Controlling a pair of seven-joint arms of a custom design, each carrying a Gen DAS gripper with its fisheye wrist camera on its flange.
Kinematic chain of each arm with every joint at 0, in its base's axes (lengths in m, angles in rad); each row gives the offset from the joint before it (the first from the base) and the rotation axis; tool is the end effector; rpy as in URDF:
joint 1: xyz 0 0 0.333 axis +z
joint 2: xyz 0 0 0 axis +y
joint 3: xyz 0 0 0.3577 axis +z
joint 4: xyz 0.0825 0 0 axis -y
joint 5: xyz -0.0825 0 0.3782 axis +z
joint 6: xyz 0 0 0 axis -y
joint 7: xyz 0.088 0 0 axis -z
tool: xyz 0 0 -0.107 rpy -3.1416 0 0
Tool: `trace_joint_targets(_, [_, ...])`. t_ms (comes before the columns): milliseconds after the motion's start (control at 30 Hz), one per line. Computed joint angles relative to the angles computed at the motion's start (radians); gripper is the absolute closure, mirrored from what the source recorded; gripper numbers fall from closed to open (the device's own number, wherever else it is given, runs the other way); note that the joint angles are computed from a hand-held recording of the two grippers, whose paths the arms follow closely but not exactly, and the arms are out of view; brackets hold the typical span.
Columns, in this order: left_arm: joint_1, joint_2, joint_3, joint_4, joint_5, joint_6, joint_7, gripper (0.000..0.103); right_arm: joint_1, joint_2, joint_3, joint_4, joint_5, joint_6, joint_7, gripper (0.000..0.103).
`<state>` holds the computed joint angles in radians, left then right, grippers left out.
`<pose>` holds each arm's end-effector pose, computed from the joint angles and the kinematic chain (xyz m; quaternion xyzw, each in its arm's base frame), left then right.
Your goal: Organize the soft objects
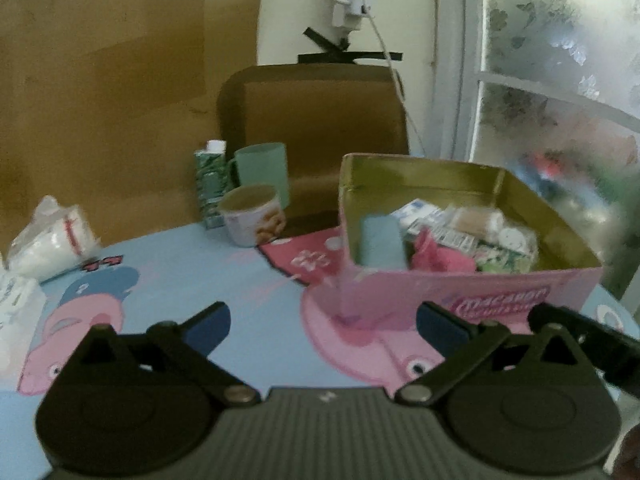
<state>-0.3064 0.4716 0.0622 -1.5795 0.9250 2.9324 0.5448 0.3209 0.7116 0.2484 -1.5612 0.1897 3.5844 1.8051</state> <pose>0.6994 -0.2365 0.4889 -0.6028 0.6444 -0.3317 0.3337 0.6836 0.3372 0.4313 -0.5370 0.5832 -0.1654 0.5866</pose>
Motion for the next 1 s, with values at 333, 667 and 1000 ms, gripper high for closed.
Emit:
trace_joint_targets(333, [-0.002, -0.043, 0.009, -0.08, 0.1, -0.01, -0.097, 0.0, 0.021, -0.019, 0.002, -0.012, 0.017, -0.021, 0.018, 0.036])
trace_joint_targets(667, [0.004, -0.052, -0.005, -0.115, 0.175, -0.04, -0.155, 0.0, 0.079, -0.02, -0.049, 0.005, 0.103, -0.064, -0.012, 0.025])
trace_joint_targets(1000, [0.029, -0.042, -0.053, -0.133, 0.082, -0.084, -0.058, 0.0, 0.074, -0.012, -0.033, 0.012, 0.144, -0.097, -0.006, 0.011])
